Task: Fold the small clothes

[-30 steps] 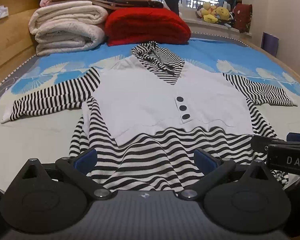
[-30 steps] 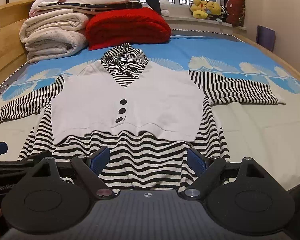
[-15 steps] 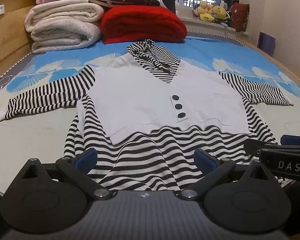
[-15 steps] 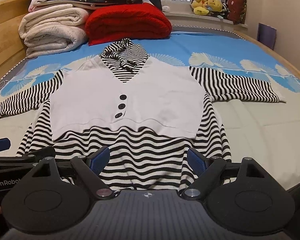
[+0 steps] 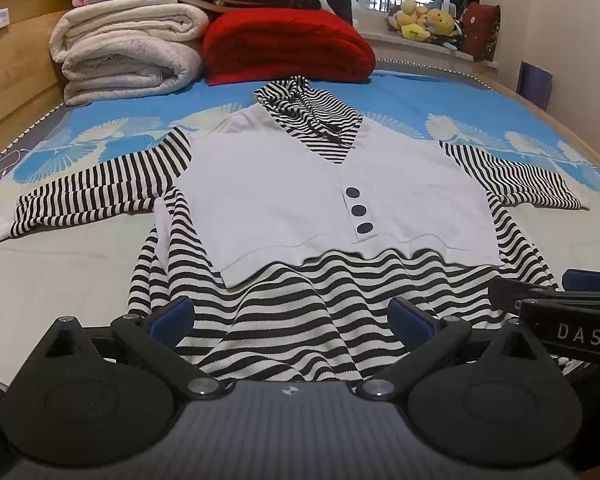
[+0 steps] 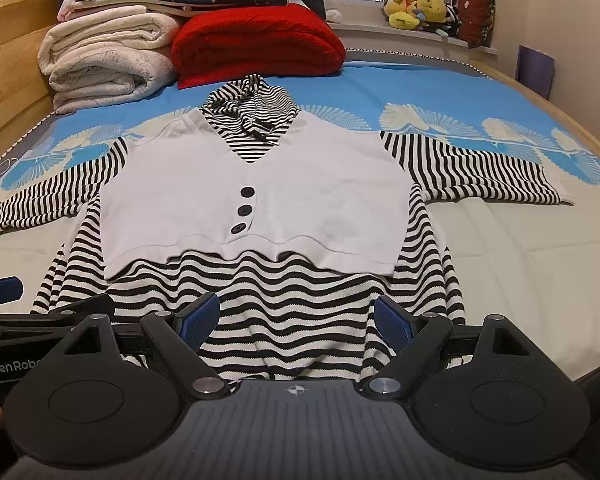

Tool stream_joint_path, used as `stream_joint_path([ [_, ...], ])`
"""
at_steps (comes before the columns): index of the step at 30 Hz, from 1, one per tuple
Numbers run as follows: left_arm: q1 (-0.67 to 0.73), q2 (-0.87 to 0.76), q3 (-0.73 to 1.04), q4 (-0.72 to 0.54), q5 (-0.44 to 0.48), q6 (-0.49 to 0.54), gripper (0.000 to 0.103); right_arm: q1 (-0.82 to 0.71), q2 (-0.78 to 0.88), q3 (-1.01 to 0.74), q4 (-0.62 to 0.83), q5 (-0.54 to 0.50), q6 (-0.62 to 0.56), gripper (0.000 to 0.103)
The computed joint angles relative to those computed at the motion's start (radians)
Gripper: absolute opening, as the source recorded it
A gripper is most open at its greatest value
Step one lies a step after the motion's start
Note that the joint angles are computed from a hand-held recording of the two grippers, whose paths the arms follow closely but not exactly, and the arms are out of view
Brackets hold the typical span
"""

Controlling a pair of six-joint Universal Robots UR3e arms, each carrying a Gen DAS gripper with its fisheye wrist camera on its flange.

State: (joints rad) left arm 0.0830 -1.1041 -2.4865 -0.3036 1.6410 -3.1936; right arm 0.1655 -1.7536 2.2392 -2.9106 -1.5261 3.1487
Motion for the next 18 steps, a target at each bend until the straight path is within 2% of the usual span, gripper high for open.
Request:
stream_joint_path([
  [18, 0.003, 0.001, -0.001, -0.002, 0.0, -0.004, 0.103, -0.003, 0.002, -0.002, 0.003, 0.004, -0.002, 0.085],
])
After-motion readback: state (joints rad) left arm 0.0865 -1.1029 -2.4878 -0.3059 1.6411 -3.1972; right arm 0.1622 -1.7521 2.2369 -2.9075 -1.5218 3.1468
